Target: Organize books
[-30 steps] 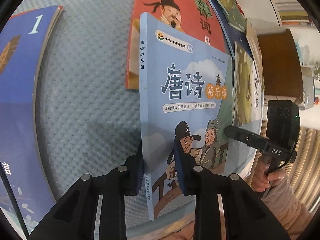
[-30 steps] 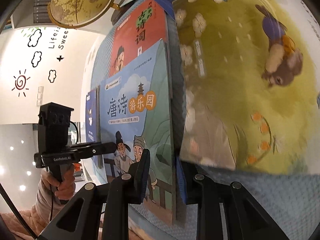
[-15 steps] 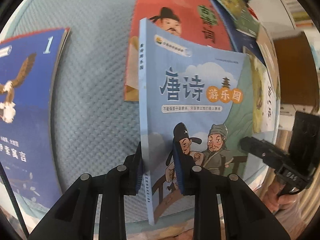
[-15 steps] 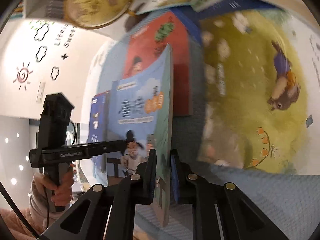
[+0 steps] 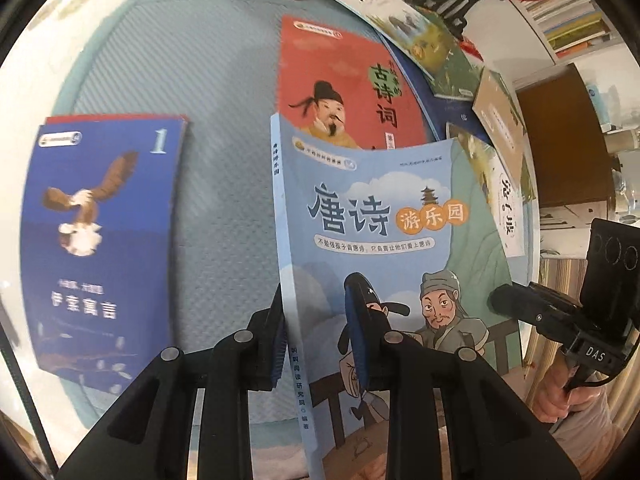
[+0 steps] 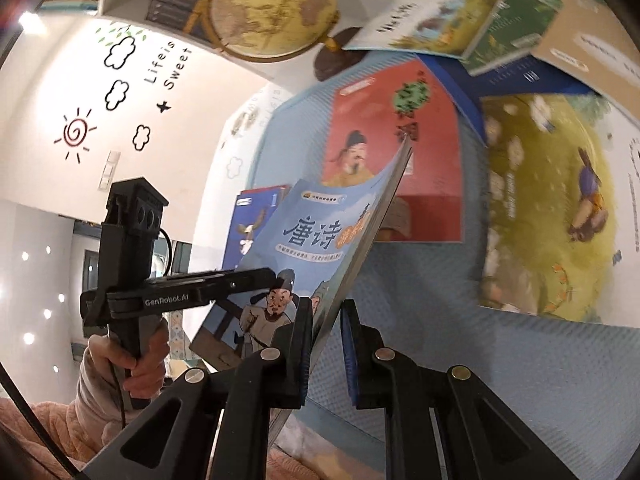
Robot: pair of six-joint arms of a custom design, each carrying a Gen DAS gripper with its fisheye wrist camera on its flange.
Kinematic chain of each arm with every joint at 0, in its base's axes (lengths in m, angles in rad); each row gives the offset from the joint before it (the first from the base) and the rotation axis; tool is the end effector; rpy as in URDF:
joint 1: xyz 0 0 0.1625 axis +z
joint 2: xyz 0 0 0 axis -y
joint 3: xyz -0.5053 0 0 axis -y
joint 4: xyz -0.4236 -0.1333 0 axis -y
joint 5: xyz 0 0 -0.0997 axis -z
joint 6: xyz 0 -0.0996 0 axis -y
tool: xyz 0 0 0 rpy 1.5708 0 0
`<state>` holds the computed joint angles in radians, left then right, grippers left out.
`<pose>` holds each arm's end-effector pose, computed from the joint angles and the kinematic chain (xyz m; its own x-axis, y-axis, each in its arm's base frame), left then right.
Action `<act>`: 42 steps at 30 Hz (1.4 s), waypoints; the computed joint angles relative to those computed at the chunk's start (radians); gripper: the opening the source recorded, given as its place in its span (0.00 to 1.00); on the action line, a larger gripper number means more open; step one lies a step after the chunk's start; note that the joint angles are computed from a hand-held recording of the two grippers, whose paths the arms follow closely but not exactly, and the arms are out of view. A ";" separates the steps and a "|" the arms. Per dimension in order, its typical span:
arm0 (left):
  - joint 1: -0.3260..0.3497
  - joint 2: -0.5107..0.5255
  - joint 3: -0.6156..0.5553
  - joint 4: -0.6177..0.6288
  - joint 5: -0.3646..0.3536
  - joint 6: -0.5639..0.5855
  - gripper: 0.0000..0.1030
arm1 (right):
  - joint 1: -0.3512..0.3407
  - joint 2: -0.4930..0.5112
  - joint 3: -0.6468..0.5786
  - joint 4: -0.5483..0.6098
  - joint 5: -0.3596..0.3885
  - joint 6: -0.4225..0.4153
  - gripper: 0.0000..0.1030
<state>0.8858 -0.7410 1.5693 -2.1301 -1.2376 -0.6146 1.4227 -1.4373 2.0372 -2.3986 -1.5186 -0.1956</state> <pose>-0.3336 -0.6705 0.0743 -0.9047 0.1130 -0.4109 0.1080 0.9935 0.0353 0.0578 -0.5510 0.3498 -0.9985 -0.0541 -0.0059 -0.0513 0.9715 -0.2315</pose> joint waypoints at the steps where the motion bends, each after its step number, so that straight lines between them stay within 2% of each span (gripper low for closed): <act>1: 0.002 -0.010 0.004 0.000 0.008 0.003 0.23 | 0.008 0.004 0.000 -0.006 0.002 0.000 0.13; 14: 0.041 -0.124 0.008 0.060 0.099 0.086 0.23 | 0.125 0.137 -0.033 -0.127 0.032 0.038 0.14; 23: 0.107 -0.185 0.033 0.054 0.125 0.142 0.23 | 0.199 0.269 -0.071 -0.204 0.020 0.071 0.14; 27: 0.139 -0.185 0.049 0.054 0.143 0.150 0.23 | 0.207 0.324 -0.074 -0.217 0.002 0.098 0.15; 33: 0.181 -0.189 0.062 0.073 0.130 0.112 0.24 | 0.208 0.377 -0.056 -0.254 -0.028 0.169 0.15; 37: 0.182 -0.184 0.057 0.139 0.185 0.093 0.24 | 0.207 0.398 -0.053 -0.252 -0.057 0.210 0.15; 42: 0.191 -0.186 0.056 0.142 0.177 0.079 0.24 | 0.202 0.414 -0.065 -0.242 -0.076 0.254 0.15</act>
<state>1.0771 -0.9268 1.6252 -1.9883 -1.0602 -0.5357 1.6252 -1.0232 1.9721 -2.6403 -1.5947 0.0589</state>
